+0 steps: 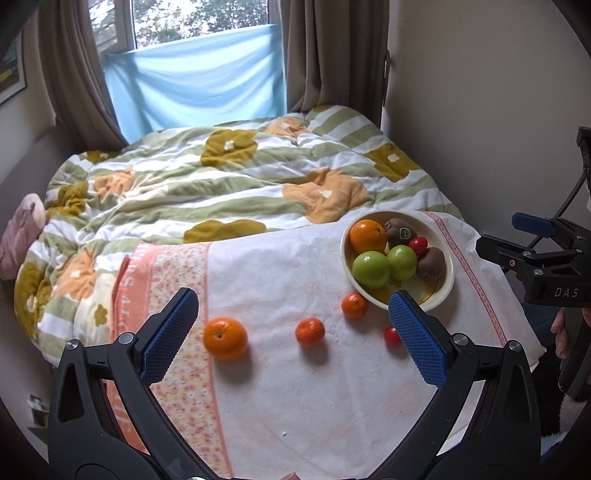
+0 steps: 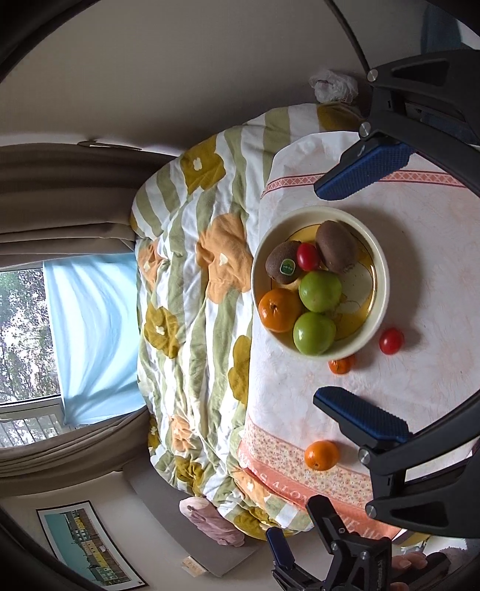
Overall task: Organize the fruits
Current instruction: 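Withdraw both grippers and move the left toward the large orange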
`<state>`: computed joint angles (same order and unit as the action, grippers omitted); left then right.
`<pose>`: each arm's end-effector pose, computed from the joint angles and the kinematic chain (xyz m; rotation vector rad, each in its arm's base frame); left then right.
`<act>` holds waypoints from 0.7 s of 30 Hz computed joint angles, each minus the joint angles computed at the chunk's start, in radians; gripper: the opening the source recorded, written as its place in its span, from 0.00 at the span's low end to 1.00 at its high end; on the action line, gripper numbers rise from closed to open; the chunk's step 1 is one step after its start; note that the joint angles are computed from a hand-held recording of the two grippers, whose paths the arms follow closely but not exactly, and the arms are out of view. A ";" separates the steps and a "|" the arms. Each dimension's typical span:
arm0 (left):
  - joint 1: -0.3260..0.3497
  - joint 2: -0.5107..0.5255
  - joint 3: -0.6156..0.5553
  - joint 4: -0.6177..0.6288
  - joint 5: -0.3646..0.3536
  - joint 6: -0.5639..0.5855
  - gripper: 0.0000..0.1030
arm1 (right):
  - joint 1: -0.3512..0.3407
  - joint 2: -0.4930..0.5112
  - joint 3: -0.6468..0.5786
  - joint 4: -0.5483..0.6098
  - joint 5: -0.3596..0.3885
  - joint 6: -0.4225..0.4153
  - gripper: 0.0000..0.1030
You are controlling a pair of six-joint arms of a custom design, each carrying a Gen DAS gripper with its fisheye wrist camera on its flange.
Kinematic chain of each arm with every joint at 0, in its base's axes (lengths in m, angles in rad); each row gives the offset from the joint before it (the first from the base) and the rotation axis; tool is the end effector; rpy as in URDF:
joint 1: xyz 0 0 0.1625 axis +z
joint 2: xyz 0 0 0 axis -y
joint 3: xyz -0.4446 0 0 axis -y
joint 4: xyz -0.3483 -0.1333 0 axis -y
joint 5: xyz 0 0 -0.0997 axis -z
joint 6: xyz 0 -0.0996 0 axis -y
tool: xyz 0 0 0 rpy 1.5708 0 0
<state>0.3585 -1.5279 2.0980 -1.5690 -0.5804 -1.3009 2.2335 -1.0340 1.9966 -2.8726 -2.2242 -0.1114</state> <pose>-0.2673 -0.3314 0.3188 0.2468 2.1718 -0.9127 0.3937 -0.3862 0.2173 0.8182 -2.3959 0.6496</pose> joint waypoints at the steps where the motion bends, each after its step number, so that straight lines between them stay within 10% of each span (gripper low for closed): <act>1: -0.010 -0.014 0.000 0.026 -0.001 -0.012 1.00 | 0.011 0.000 0.003 0.001 -0.007 0.016 0.98; 21: -0.077 -0.332 0.087 0.229 -0.109 0.031 1.00 | 0.200 0.101 0.046 0.079 -0.127 0.393 0.98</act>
<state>0.2814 -1.8602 2.1852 -1.3404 -0.6893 -1.2702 2.4332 -0.9334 2.0425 -2.7938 -2.3509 0.2817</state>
